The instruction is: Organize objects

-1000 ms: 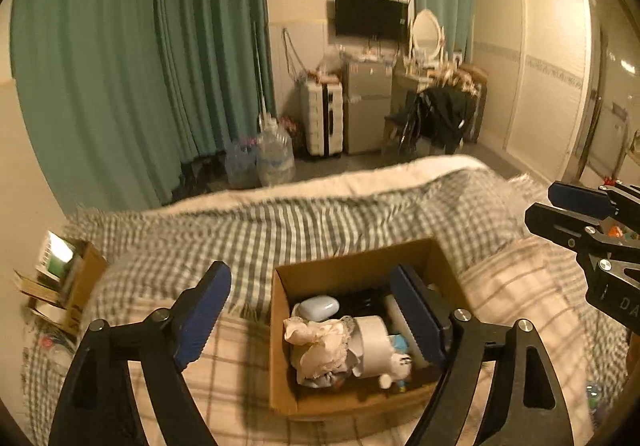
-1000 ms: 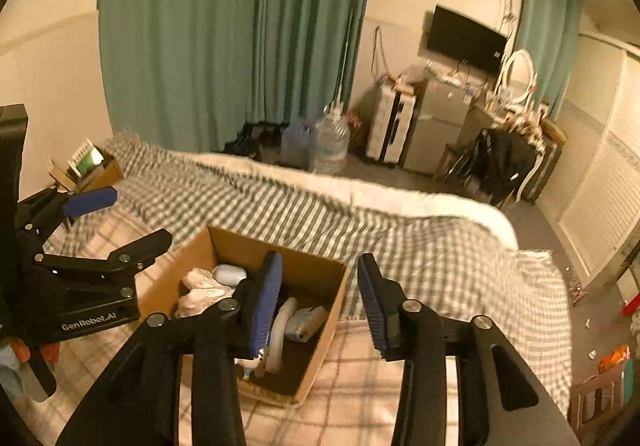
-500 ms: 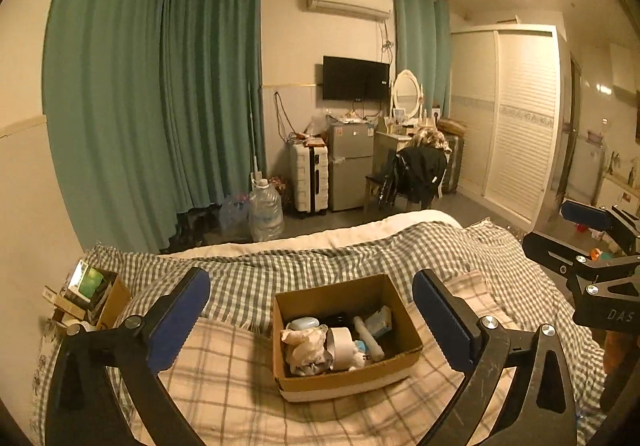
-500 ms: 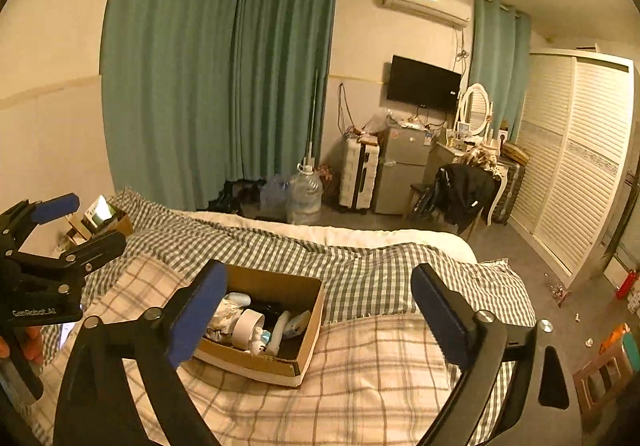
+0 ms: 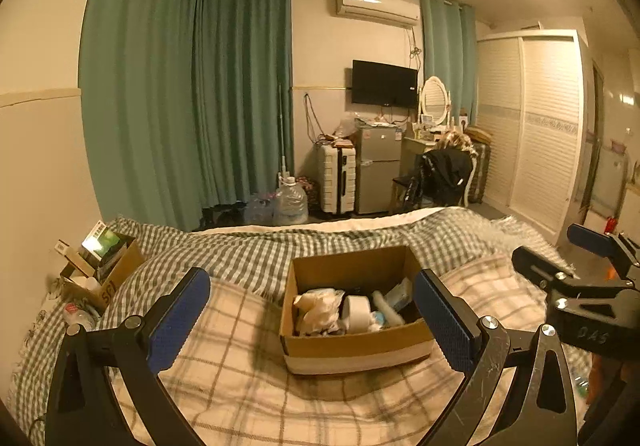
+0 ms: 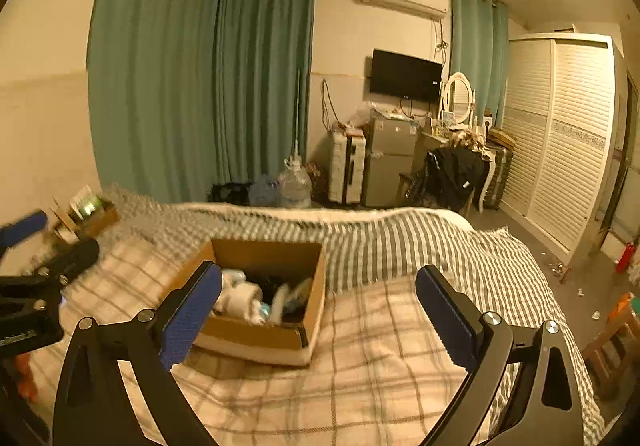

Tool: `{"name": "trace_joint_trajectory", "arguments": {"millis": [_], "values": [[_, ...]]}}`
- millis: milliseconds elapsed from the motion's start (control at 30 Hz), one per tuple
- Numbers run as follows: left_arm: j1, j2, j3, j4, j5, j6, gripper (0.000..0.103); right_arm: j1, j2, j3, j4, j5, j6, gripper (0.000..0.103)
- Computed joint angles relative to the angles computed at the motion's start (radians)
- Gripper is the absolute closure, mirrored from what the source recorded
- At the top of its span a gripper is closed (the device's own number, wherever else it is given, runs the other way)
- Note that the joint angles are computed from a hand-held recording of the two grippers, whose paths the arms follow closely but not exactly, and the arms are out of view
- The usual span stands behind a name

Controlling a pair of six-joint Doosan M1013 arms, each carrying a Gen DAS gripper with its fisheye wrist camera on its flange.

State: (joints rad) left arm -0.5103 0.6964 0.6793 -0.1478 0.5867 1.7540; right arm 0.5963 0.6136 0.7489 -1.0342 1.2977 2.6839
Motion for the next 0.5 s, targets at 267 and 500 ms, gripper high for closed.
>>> {"name": "trace_joint_trajectory", "arguments": {"millis": [267, 500], "values": [[-0.007, -0.005, 0.073, 0.056, -0.014, -0.018, 0.0, -0.011, 0.004, 0.075, 0.006, -0.006, 0.042, 0.005], [-0.006, 0.005, 0.061, 0.064, 0.016, -0.037, 0.0, -0.019, 0.001, 0.097, 0.031, -0.013, 0.051, 0.005]]}}
